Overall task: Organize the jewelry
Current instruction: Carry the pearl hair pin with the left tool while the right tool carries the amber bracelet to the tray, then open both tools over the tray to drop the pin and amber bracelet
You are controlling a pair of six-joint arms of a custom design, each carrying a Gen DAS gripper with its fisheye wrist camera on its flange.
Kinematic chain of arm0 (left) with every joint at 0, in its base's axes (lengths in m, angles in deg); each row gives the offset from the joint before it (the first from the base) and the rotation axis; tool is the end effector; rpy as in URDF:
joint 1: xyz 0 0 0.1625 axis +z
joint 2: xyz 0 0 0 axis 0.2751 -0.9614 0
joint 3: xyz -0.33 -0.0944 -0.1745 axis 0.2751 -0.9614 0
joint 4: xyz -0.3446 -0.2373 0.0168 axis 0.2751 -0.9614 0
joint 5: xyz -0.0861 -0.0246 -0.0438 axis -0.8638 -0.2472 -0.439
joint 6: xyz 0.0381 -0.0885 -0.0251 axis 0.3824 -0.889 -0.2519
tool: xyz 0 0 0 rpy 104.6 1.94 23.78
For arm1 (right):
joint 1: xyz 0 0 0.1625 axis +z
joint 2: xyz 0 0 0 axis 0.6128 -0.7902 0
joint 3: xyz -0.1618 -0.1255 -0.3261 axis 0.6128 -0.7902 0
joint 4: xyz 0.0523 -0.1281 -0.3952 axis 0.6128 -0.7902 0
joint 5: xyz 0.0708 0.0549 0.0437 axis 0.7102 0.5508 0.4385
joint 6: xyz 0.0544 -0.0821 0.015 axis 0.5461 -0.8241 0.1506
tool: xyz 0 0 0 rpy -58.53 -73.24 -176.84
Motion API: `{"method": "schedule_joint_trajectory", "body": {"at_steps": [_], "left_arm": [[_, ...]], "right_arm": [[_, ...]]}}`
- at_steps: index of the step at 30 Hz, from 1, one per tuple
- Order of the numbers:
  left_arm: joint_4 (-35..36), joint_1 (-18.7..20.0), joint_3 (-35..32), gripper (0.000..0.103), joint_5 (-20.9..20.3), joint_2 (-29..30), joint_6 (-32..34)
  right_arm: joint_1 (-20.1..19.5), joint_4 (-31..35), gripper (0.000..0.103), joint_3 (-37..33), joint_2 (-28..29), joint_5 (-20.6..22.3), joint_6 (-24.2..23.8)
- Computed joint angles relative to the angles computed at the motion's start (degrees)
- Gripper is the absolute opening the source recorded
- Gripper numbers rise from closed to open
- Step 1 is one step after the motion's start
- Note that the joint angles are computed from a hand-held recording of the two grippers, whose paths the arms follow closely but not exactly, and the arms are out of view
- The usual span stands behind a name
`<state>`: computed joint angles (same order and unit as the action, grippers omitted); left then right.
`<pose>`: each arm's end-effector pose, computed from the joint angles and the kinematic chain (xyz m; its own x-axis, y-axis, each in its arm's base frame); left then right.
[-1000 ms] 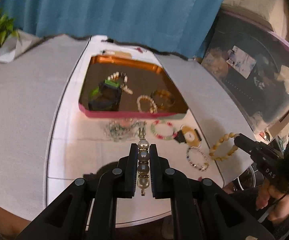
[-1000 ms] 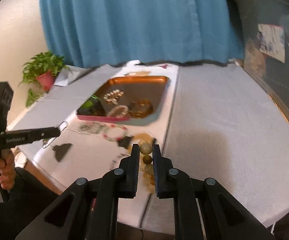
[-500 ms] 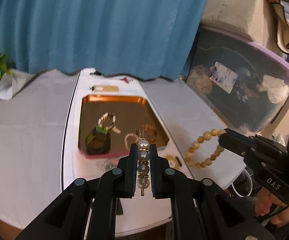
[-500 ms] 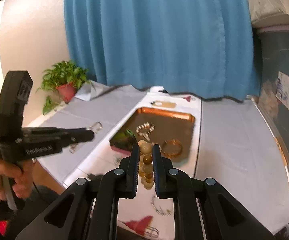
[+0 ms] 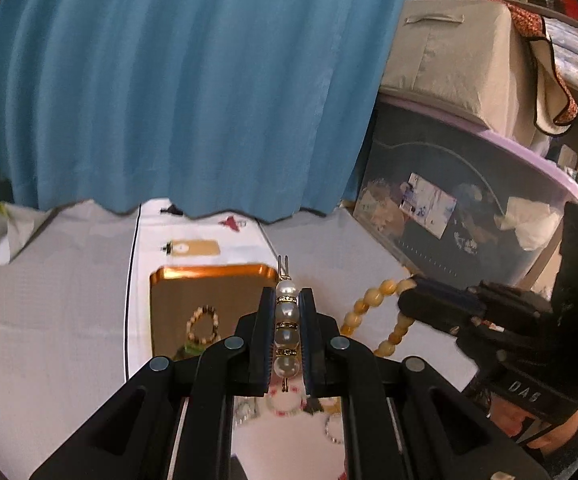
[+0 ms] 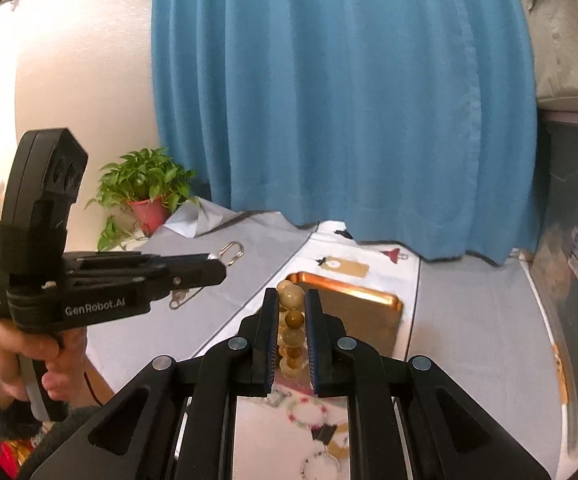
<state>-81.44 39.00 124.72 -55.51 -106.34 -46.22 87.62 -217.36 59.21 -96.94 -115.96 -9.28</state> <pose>-0.2036 -0.5767 0.4163 -0.7394 0.5452 -0.3950 0.6694 0.5321 -0.5184 0.4651 -0.5242 0.1376 -0.7182 -0.2981 0.6288 -0.6857 0.4570 -0.5666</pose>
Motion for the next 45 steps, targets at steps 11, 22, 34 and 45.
{"method": "schedule_joint_trajectory", "body": {"at_steps": [11,22,34,45], "left_arm": [[1.6,1.9,-6.3,0.009,1.0,9.9,3.3],[10.1,7.2,-18.7,0.009,2.2,23.4,-2.6],[15.9,10.1,-25.1,0.009,6.2,31.1,-9.6],[8.8,7.0,-14.4,0.071,10.2,22.4,-6.9]], "right_arm": [[-5.4,2.3,0.013,-5.7,4.0,4.1,-3.3],[-11.5,6.0,0.013,-14.8,10.4,2.7,-4.9],[-16.7,15.2,0.014,-21.1,14.7,1.9,5.4],[-14.8,10.4,0.081,-12.8,8.9,-0.5,11.0]]}}
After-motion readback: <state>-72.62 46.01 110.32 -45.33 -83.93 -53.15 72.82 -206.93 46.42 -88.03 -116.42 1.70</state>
